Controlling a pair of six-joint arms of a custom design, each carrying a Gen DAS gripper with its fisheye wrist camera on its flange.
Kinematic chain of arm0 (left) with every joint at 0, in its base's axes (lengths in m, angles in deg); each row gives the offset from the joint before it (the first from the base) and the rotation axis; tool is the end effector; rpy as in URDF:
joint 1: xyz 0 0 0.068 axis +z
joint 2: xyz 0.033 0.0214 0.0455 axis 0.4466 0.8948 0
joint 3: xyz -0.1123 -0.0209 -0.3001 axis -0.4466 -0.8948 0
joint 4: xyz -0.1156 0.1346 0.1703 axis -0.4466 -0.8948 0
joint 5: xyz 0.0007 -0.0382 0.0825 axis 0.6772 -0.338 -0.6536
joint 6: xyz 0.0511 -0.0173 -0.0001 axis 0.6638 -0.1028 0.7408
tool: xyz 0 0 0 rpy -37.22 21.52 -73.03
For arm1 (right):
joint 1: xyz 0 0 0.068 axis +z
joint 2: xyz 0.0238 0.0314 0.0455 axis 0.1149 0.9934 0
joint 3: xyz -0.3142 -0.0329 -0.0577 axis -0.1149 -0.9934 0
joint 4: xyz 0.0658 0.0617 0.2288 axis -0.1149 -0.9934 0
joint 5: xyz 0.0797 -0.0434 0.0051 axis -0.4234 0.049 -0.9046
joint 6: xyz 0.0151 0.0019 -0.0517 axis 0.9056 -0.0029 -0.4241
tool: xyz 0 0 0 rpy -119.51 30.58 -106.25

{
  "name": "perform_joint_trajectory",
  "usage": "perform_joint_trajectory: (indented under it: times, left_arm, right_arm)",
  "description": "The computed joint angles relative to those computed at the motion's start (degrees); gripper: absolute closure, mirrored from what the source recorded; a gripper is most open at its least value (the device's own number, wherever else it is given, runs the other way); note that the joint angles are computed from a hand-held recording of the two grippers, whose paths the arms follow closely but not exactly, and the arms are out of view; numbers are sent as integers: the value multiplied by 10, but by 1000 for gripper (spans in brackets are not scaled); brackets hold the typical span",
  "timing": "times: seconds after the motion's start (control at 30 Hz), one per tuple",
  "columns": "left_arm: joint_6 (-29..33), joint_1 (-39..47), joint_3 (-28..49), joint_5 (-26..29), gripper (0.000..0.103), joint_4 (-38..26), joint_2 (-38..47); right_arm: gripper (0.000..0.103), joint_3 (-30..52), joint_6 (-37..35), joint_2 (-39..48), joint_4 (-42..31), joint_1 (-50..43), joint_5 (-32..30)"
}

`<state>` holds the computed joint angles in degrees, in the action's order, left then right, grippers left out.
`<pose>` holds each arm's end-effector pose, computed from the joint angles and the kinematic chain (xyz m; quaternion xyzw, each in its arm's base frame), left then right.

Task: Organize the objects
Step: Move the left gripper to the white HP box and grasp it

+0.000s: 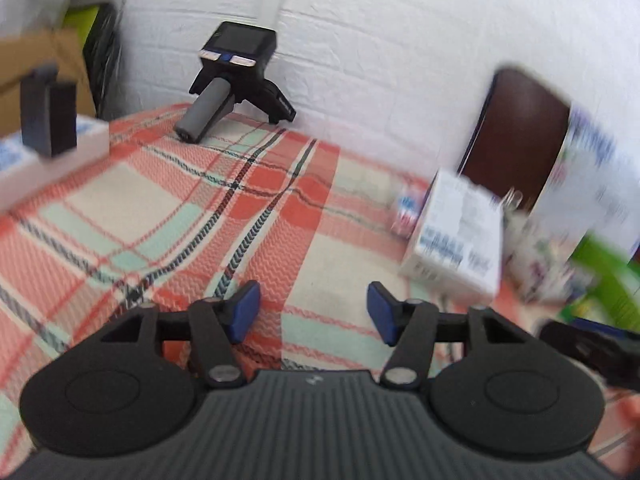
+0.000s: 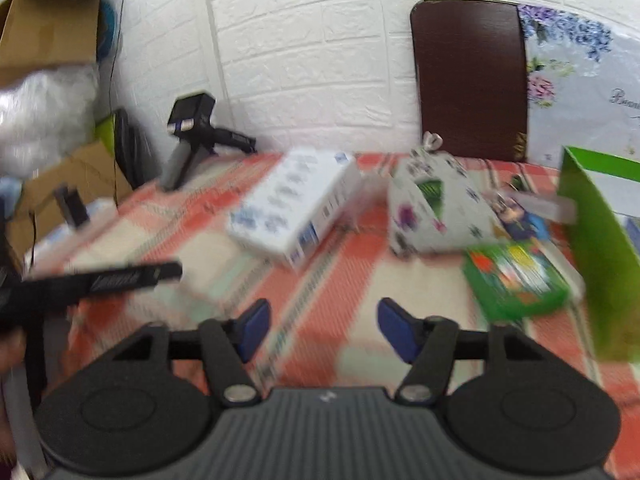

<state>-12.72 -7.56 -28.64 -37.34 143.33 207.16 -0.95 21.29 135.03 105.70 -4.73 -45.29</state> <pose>0.2304 -0.1233 0.0413 -0.3227 0.7875 0.0132 0.5249 0.3673 -0.0453 0.0879 -0.3179 0.8110 0.2653 0.4132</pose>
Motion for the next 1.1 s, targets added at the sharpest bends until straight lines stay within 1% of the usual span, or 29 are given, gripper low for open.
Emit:
perform_joint_trajectory:
  times: [0.03,0.07,0.1,0.17,0.23,0.27,0.3,0.33,0.43,0.5,0.57,0.63,0.7,0.77,0.8,0.83,0.87,0.9,0.93,1.03,1.1]
  left_arm:
    - [-4,5,-15,5,38,53,18]
    - [-6,10,-16,11,38,73,26]
    - [-4,15,-13,14,37,83,31]
    - [3,13,2,11,35,69,30]
    - [8,9,11,4,34,54,26]
    - [5,7,3,1,34,69,32]
    - [8,12,-1,6,34,86,39]
    - [8,15,-3,10,34,96,43]
    - [8,14,-6,10,33,105,46]
    - [4,11,-8,6,33,99,45]
    - [10,14,-6,9,33,94,43]
    - [10,13,-2,7,33,76,36]
    - [11,10,6,4,32,44,24]
    - [14,7,18,1,31,8,13]
    - [16,6,24,-1,30,-8,8]
    - [18,5,28,-2,28,-21,4]
    - [19,3,34,-3,28,-39,-1]
    - [19,2,40,-6,28,-58,-5]
    - [19,1,47,-8,28,-78,-10]
    - [16,-5,65,-17,27,-133,-21]
    - [16,-7,76,-19,25,-164,-27]
  right_arm:
    - [14,-17,52,-1,67,23,10]
    - [9,-28,93,-1,118,46,23]
    - [4,-34,127,0,155,69,39]
    - [0,-35,186,8,203,117,82]
    - [0,-25,207,17,216,165,151]
    - [0,-23,206,25,224,188,199]
    - [7,-15,201,35,221,205,237]
    - [7,-5,195,44,212,210,245]
    - [14,-13,189,46,212,190,215]
    - [21,-19,159,31,177,165,183]
    - [21,-23,115,13,121,133,146]
    - [22,-24,51,-3,49,98,116]
    - [22,-16,-47,-14,-54,51,78]
    - [21,0,-180,-23,-176,0,41]
    - [21,5,-240,-27,-221,-23,32]
    - [21,0,-280,-32,-239,-44,27]
    - [19,-13,-299,-38,-230,-65,19]
    - [13,-28,-303,-42,-210,-85,14]
    - [13,-31,-314,-41,-212,-104,11]
    - [13,-8,-361,-21,-277,-149,4]
    - [13,-7,-376,-10,-279,-163,9]
